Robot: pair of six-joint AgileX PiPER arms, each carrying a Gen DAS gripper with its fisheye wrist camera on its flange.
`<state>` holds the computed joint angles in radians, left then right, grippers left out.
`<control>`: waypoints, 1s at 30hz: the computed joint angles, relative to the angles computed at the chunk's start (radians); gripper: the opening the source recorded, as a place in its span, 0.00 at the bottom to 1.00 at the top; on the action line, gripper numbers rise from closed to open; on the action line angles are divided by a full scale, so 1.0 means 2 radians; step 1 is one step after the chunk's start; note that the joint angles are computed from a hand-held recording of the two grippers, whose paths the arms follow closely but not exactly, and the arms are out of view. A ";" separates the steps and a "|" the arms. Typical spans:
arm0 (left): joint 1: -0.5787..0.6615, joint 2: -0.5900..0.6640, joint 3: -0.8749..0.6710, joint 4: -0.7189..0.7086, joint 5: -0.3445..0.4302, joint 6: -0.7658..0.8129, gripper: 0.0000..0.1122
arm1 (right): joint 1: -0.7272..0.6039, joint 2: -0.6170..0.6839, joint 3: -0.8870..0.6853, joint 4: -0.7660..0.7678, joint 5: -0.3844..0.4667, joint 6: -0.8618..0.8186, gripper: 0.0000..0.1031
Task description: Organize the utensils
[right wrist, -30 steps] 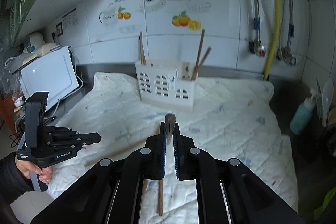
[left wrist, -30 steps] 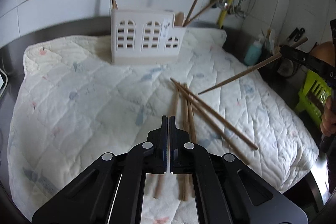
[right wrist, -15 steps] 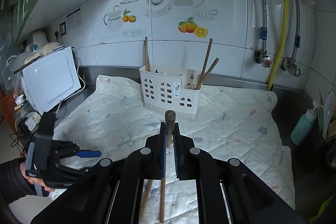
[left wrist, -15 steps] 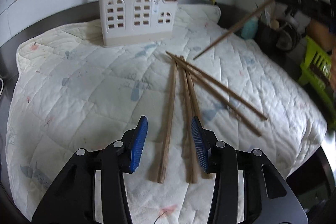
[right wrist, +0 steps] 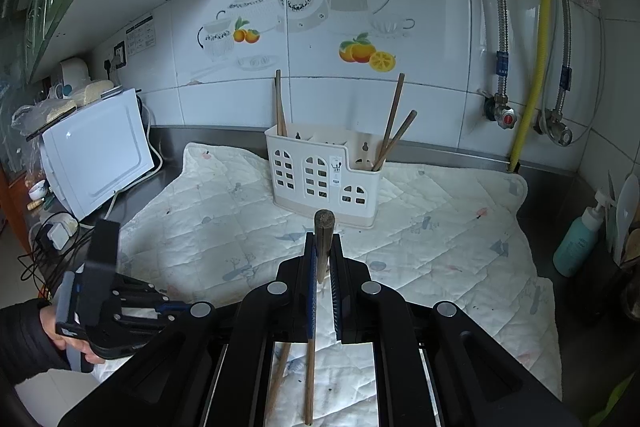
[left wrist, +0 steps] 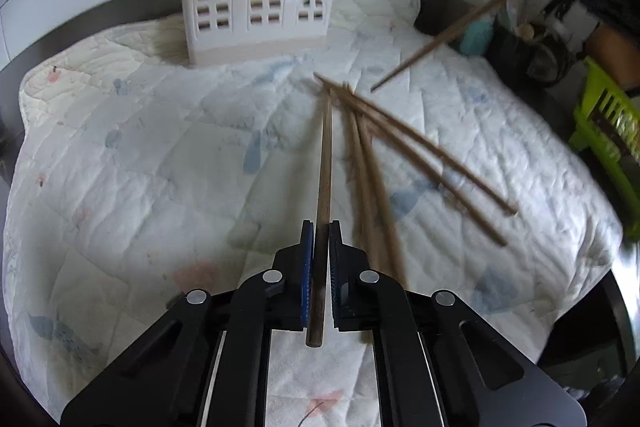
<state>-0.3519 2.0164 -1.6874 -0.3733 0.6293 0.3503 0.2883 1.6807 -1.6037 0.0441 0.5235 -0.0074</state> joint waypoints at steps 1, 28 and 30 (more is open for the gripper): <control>0.004 -0.004 -0.001 -0.015 0.000 0.009 0.05 | -0.001 0.000 -0.001 0.001 0.000 -0.001 0.06; 0.014 0.000 -0.022 -0.042 0.030 0.034 0.23 | 0.003 0.021 -0.066 0.008 0.028 -0.018 0.06; 0.009 0.000 -0.013 -0.030 0.024 0.031 0.24 | 0.004 0.022 -0.066 0.008 0.029 -0.018 0.06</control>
<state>-0.3332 2.0169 -1.7127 -0.4341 0.6781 0.4127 0.2954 1.7240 -1.7361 0.0611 0.5806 -0.0428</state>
